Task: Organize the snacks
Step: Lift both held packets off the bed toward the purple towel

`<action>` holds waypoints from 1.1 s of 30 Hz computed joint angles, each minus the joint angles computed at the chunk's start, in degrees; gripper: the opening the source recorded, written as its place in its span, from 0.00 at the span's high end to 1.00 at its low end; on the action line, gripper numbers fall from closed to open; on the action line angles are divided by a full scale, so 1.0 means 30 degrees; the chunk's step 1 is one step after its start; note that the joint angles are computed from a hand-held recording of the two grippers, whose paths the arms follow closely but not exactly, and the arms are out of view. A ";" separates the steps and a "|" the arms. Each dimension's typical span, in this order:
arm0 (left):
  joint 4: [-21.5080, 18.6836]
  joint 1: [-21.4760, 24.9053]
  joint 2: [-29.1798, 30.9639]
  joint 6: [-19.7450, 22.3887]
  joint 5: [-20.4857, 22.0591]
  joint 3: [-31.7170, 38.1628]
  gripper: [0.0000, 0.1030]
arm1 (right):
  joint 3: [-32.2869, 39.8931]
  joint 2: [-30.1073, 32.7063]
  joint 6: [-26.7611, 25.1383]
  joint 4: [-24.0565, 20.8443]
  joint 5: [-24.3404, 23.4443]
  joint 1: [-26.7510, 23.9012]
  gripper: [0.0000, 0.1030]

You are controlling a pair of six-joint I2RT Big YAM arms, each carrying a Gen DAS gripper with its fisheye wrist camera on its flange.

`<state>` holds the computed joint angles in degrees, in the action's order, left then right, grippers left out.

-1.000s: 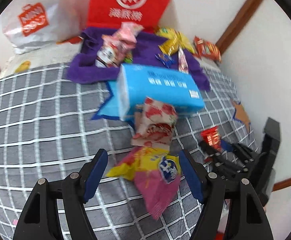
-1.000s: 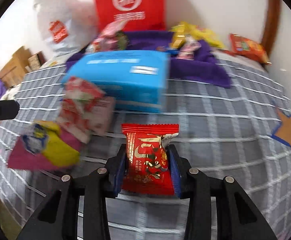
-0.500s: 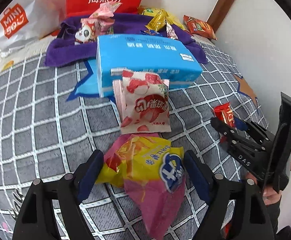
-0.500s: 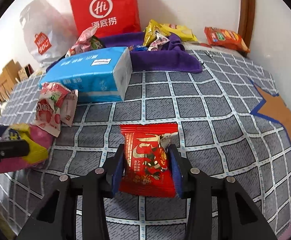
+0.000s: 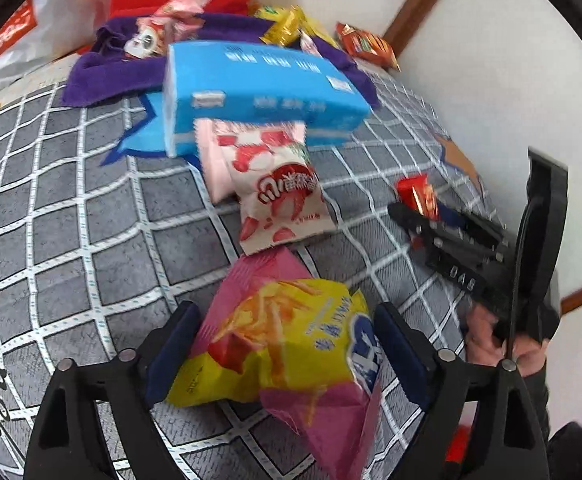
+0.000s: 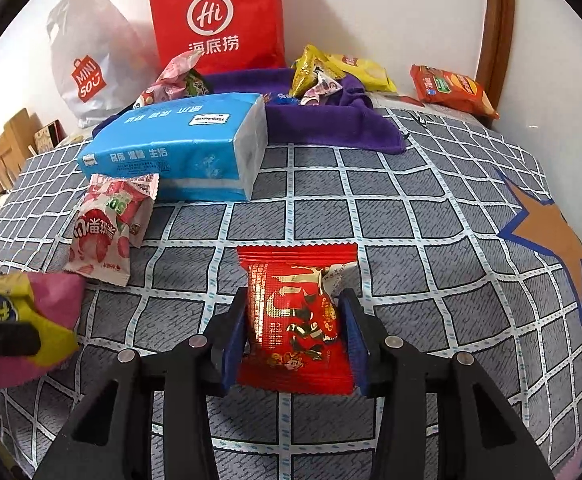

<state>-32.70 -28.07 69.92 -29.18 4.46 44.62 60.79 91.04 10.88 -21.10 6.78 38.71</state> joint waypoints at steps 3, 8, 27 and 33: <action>-0.0104 -0.0622 0.0043 0.0211 -0.1226 0.0078 0.14 | -0.0016 -0.0012 0.0019 0.0008 0.0084 0.0038 0.57; 0.0157 -0.0409 -0.0263 0.0125 -0.0428 -0.0109 0.24 | -0.0029 -0.0015 0.0098 0.0041 -0.0012 0.0023 0.57; -0.0947 0.1136 -0.3444 0.0218 0.0133 -0.0260 0.26 | 0.0905 -0.1236 0.0427 -0.1737 -0.0220 0.0275 0.60; -0.1167 0.1772 -0.2948 0.0260 0.0072 0.0695 0.26 | 0.1983 -0.1280 0.0508 -0.2093 -0.0137 0.0285 0.60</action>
